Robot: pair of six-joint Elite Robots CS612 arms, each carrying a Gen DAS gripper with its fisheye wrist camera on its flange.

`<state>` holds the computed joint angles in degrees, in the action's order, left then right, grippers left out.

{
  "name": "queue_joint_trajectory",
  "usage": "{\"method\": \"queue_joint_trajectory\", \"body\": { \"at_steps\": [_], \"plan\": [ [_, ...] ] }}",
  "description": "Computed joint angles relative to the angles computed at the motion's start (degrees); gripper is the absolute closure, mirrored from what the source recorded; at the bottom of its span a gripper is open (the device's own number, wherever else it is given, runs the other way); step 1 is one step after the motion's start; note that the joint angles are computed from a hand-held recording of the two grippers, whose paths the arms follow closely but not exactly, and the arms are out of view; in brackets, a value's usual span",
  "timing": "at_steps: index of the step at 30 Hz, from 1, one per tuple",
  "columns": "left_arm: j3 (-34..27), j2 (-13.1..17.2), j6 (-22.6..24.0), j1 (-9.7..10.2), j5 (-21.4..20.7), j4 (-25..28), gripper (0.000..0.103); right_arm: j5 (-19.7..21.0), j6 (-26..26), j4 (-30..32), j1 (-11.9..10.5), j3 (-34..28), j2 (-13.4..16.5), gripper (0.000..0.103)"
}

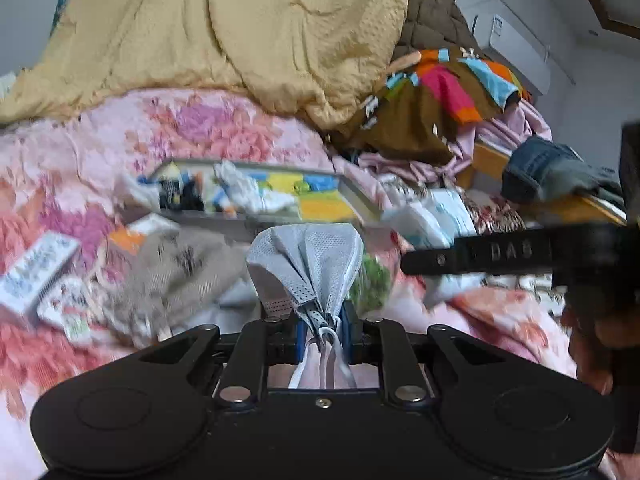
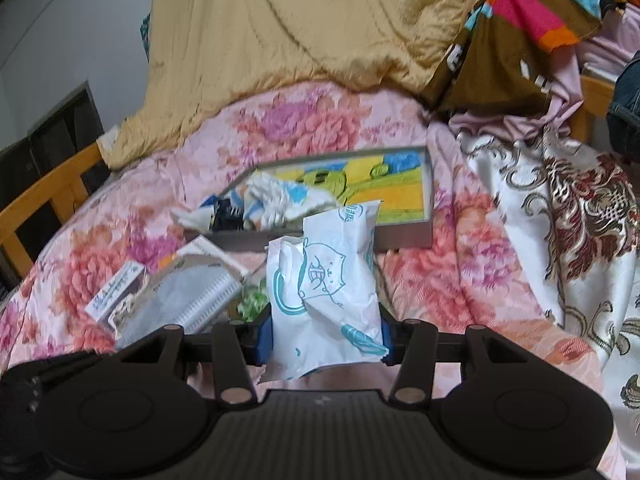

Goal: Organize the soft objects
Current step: 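Carry the grey mask with the left tool while the right tool carries the cat-print packet to the frog tray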

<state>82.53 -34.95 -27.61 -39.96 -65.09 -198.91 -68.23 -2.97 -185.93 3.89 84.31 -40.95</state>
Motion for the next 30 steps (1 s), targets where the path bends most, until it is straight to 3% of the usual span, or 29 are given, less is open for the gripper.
{"method": "queue_joint_trajectory", "body": {
  "at_steps": [4, 10, 15, 21, 26, 30],
  "plan": [
    [-2.24, 0.68, 2.33, 0.6, 0.06, -0.21, 0.085, -0.64, 3.41, -3.79, -0.01, -0.95, 1.09, 0.05],
    [-7.15, 2.35, 2.93, 2.24, 0.48, 3.5, 0.085, 0.59, 8.96, -2.89, 0.03, -6.65, 3.57, 0.05],
    [-12.82, 4.46, 2.7, 4.24, -0.22, 6.92, 0.085, 0.77, 8.61, -0.91, 0.43, -12.52, 6.52, 0.05],
    [-22.12, 8.26, 6.89, 6.8, -3.15, 12.62, 0.084, -2.22, 4.27, 5.0, 1.44, -21.44, 11.24, 0.05],
    [-30.05, 12.11, 8.83, 8.36, -5.06, 18.26, 0.084, -1.62, 5.09, 10.91, 1.83, -28.35, 14.83, 0.05],
    [-35.72, 14.71, 7.11, 9.4, -7.41, 23.07, 0.084, -3.35, 3.6, 13.86, 2.59, -31.95, 16.73, 0.05]
  ]
}}
